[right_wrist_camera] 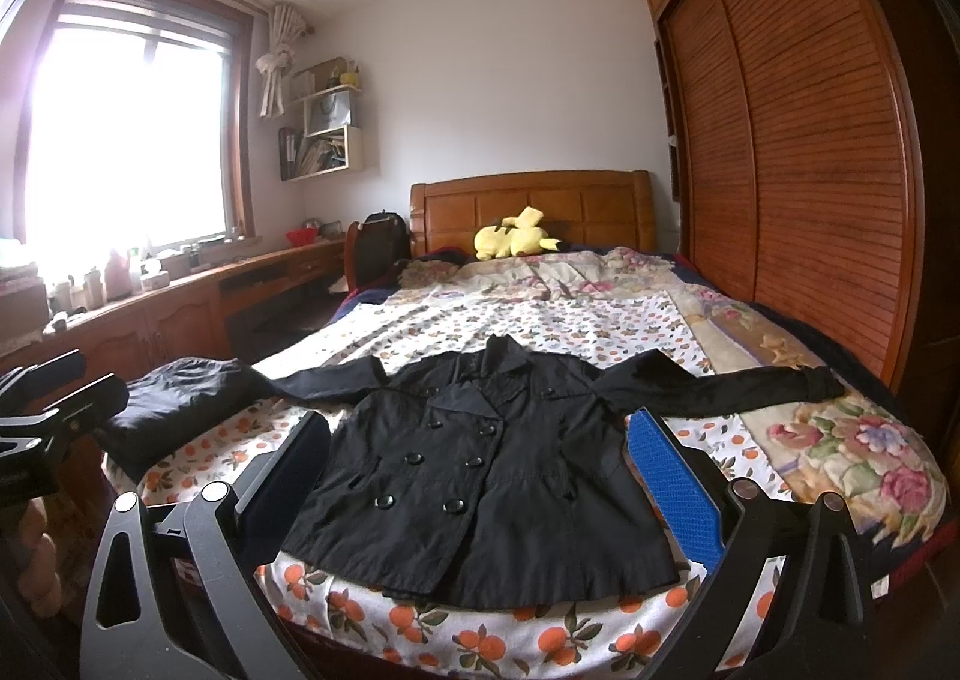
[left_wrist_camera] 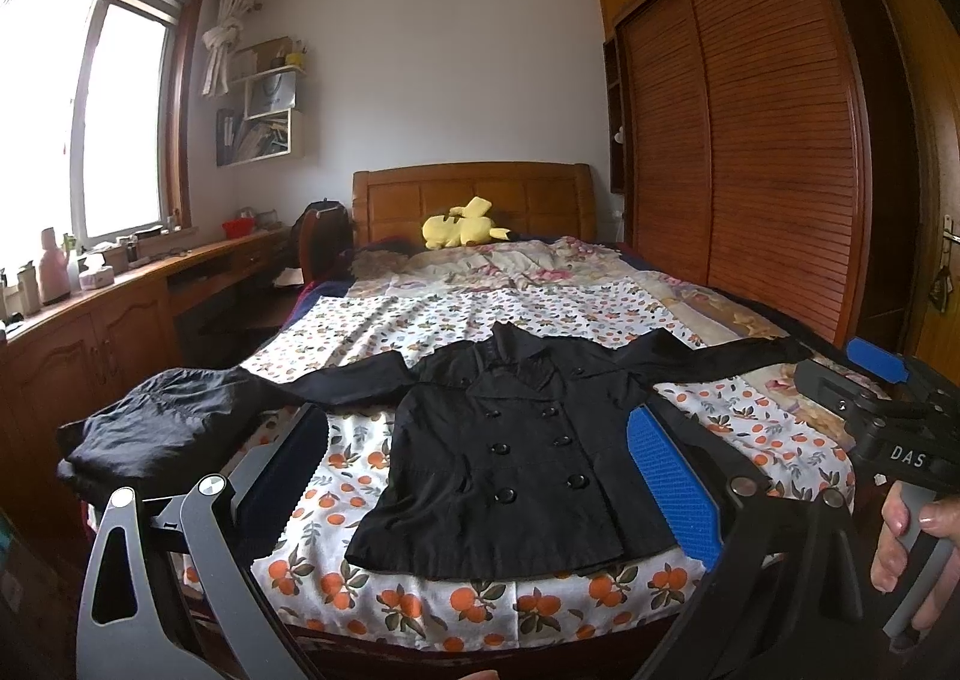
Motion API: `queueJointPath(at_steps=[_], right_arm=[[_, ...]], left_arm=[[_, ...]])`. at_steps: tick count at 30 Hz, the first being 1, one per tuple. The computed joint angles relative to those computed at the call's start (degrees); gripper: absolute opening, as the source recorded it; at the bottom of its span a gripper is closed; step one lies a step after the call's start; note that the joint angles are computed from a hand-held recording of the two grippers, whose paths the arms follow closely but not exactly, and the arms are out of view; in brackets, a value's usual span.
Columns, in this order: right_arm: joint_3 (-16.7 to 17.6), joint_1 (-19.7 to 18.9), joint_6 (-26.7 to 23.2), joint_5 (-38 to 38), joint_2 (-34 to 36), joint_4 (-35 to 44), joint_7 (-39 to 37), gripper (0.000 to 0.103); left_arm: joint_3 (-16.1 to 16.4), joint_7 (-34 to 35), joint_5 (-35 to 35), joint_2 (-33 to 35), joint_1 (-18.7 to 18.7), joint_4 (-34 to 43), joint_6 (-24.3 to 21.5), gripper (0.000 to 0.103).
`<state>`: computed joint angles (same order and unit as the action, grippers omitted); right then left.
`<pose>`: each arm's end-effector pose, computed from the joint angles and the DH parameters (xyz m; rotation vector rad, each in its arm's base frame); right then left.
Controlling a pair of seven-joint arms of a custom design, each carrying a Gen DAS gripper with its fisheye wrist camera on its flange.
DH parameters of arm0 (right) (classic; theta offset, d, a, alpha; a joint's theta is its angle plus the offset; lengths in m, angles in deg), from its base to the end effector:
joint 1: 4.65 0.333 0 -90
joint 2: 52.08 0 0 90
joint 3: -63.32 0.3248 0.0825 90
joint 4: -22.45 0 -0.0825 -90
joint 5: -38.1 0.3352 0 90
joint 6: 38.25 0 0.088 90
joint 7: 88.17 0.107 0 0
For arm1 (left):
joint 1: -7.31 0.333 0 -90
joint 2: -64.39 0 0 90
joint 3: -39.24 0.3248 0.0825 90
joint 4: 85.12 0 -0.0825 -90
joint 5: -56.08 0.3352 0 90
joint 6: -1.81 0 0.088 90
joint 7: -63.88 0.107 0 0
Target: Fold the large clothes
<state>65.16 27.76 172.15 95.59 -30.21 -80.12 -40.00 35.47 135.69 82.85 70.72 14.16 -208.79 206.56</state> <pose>0.5591 0.2437 0.5116 -1.4146 1.3403 -0.9215 0.5475 -0.0251 0.5415 -1.2968 1.5728 -1.1154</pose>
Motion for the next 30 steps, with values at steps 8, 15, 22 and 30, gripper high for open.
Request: queueJointPath(at_steps=[8, 15, 22, 30], right_arm=[[-0.35, -0.38, -1.3, -1.39, 1.8, 0.87, 1.25, 0.096], [-4.65, 1.98, -5.29, 0.0, 5.68, 5.72, -0.18, 0.096], [-17.94, 10.34, -13.74, 3.02, 11.83, 13.37, 0.82, 0.096], [-30.12, 15.23, -22.55, -2.5, 19.6, 21.29, 11.48, 0.096]], left_arm=[[-0.52, -1.62, 1.24, 2.63, 1.1, 2.6, -2.12, 0.101], [-2.65, -3.81, 3.72, 7.02, 3.92, 7.29, -5.43, 0.101], [-8.91, -4.9, 5.88, 13.75, 10.63, 14.82, -9.91, 0.101], [-14.43, 0.36, 2.84, 21.92, 15.04, 24.44, -14.46, 0.101]])
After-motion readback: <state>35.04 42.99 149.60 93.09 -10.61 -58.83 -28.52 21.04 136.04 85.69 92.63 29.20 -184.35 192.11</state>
